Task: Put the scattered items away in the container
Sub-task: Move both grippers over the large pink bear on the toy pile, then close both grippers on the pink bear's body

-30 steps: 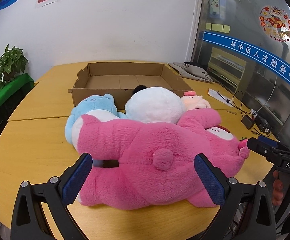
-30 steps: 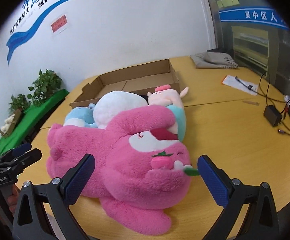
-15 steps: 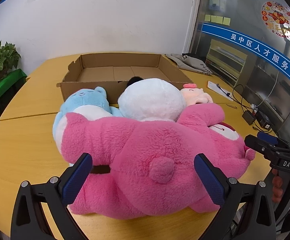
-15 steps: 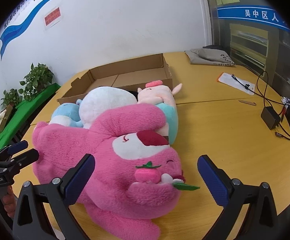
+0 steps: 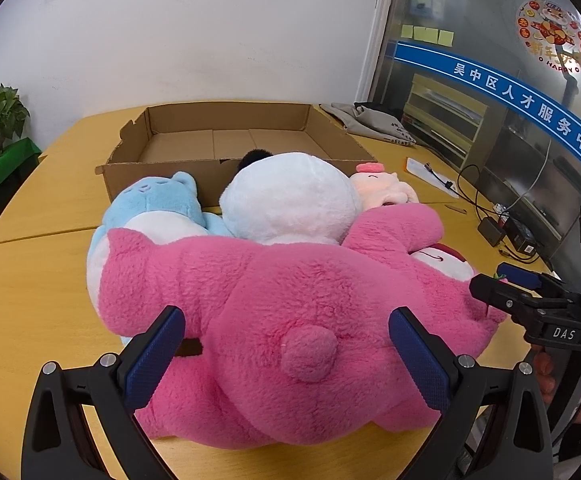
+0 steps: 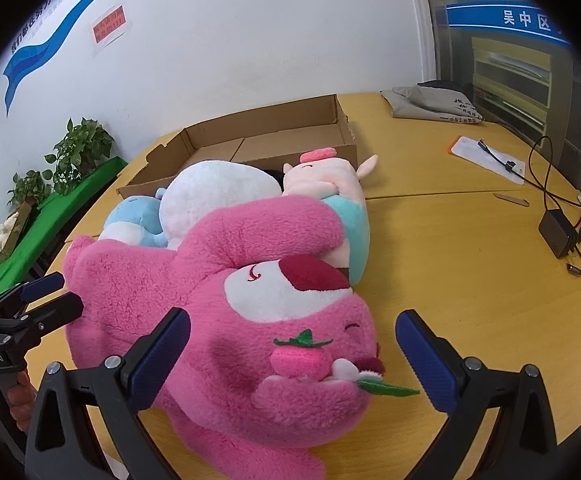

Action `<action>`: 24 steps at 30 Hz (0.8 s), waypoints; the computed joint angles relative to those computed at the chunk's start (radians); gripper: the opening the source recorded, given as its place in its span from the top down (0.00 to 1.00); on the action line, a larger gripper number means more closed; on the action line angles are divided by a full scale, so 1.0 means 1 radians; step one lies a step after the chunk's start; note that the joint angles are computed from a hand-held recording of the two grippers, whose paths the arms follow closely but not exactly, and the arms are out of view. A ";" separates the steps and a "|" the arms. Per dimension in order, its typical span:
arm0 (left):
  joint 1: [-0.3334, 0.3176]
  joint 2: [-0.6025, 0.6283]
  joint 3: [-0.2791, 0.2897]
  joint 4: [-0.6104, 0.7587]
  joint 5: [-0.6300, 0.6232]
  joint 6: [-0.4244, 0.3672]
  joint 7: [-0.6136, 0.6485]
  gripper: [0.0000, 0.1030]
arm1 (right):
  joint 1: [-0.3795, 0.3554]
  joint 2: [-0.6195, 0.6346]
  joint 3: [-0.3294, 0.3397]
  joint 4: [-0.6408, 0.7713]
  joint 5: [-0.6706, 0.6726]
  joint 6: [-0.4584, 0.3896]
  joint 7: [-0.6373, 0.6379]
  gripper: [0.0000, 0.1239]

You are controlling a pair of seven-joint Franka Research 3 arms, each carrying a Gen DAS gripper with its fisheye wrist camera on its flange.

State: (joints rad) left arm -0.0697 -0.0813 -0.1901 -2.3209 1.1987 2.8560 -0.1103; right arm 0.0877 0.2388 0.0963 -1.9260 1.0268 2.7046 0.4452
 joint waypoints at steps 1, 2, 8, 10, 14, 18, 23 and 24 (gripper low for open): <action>0.001 0.003 0.002 0.001 -0.003 0.005 0.003 0.00 | 0.000 0.002 -0.001 0.000 -0.003 0.000 0.005 0.17; 0.002 0.006 0.004 0.002 -0.007 0.010 0.006 0.00 | 0.001 0.004 -0.002 0.001 -0.007 0.000 0.011 0.17; 0.013 0.043 0.023 0.015 -0.026 0.062 0.029 0.00 | -0.004 0.038 -0.008 0.025 -0.057 -0.022 0.056 0.17; 0.015 0.063 0.033 0.017 -0.069 0.088 0.071 0.00 | -0.012 0.063 -0.006 0.046 -0.070 -0.040 0.073 0.17; 0.023 0.094 0.058 0.014 -0.069 0.168 0.071 0.02 | -0.035 0.111 0.013 0.087 -0.056 -0.081 0.067 0.18; 0.027 0.105 0.075 0.011 -0.034 0.221 0.050 0.05 | -0.061 0.147 0.024 0.128 -0.039 -0.156 0.064 0.18; 0.027 0.113 0.086 0.012 -0.001 0.253 0.042 0.06 | -0.081 0.165 0.029 0.152 -0.022 -0.216 0.044 0.18; 0.027 0.114 0.088 0.012 0.002 0.260 0.047 0.06 | -0.084 0.164 0.031 0.148 -0.013 -0.217 0.034 0.18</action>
